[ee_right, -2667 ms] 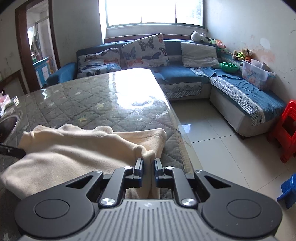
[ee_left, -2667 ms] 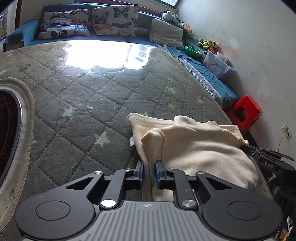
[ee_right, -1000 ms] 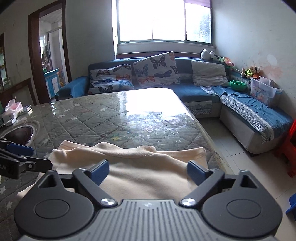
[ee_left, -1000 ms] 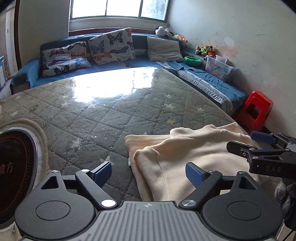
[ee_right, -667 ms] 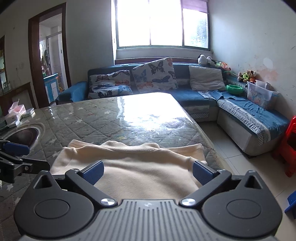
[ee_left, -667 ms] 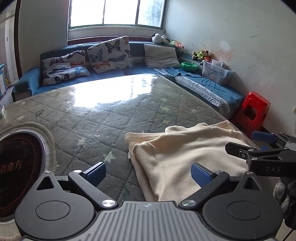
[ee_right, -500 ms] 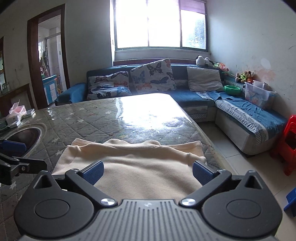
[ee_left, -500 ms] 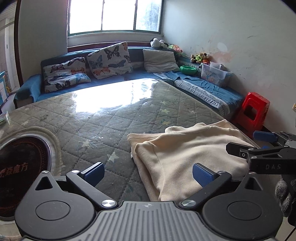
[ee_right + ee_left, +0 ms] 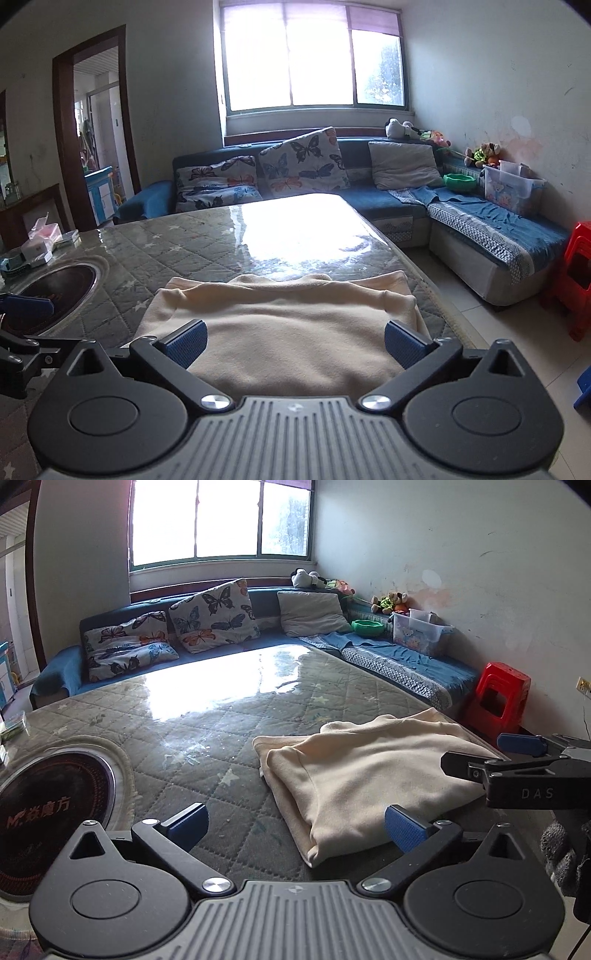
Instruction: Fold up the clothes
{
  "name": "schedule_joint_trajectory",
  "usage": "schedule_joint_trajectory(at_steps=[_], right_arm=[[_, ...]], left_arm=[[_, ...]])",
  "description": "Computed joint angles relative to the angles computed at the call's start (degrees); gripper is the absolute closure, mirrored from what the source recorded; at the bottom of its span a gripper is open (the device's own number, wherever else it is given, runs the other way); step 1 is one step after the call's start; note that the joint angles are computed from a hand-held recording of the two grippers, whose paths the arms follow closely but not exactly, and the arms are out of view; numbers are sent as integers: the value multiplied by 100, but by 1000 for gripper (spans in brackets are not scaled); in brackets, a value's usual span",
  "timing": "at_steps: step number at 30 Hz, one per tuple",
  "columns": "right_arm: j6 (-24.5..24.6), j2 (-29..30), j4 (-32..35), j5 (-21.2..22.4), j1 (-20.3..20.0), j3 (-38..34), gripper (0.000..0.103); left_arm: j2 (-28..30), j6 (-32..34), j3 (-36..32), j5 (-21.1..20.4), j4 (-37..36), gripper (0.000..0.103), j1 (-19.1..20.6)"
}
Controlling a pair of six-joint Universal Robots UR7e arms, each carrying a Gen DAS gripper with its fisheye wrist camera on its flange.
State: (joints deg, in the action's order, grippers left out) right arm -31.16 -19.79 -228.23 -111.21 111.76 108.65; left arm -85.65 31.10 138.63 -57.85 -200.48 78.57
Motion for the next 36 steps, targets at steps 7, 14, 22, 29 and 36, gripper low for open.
schedule_joint_trajectory(at_steps=[7, 14, 22, 29, 36], right_arm=[[32, -35, 7, -81, 90, 207, 0], [264, -70, 0, -225, 90, 431, 0], [682, -87, 41, -432, 119, 618, 0], [766, -47, -7, -496, 140, 670, 0], [766, -28, -20, -514, 145, 688, 0]], left_arm=[[-149, 25, 239, 92, -143, 0, -52], [-253, 43, 474, 113, -316, 0, -69], [-328, -163, 634, 213, -232, 0, -70], [-297, -184, 773, 244, -270, 0, -81], [-279, -253, 846, 301, -265, 0, -105]])
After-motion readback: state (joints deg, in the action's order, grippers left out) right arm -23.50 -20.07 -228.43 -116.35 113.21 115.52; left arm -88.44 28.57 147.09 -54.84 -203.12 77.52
